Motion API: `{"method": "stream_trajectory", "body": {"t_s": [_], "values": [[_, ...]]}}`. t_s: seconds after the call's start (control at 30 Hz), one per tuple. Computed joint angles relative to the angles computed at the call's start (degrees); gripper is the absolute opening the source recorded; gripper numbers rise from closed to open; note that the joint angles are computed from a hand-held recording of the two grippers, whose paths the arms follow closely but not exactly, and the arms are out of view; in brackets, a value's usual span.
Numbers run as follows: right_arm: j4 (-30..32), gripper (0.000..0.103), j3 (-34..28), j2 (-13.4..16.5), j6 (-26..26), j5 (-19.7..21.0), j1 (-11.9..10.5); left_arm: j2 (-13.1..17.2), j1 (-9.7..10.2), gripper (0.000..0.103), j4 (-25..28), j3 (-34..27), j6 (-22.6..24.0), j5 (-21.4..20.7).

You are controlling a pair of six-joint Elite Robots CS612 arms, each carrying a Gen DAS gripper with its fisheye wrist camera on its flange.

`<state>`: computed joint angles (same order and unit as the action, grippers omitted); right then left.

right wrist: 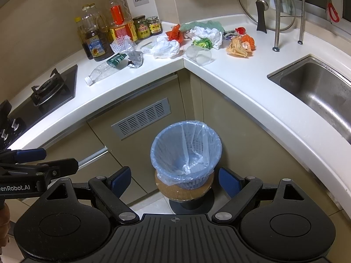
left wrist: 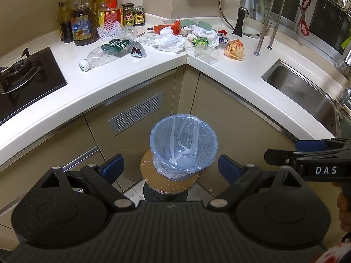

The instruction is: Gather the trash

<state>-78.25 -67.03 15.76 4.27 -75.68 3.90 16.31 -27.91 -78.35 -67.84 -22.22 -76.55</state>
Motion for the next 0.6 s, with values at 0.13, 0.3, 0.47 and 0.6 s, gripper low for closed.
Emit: {"method": "stream_trajectory", "body": {"t_s": [0.13, 0.3, 0.47, 0.6], "values": [[-0.1, 0.087, 0.1, 0.0, 0.0, 0.1, -0.1, 0.1, -0.02, 0.092, 0.0, -0.1, 0.0, 0.1], [-0.1, 0.087, 0.0, 0.0, -0.1, 0.1, -0.1, 0.1, -0.01, 0.092, -0.1, -0.1, 0.1, 0.0], [-0.4, 0.087, 0.9, -0.8, -0.1, 0.3, -0.2, -1.1, -0.08, 0.092, -0.4, 1.4, 0.1, 0.4], [-0.5, 0.087, 1.0, -0.7, -0.2, 0.6, -0.3, -1.9, -0.13, 0.092, -0.9, 2.8, -0.1, 0.9]]}}
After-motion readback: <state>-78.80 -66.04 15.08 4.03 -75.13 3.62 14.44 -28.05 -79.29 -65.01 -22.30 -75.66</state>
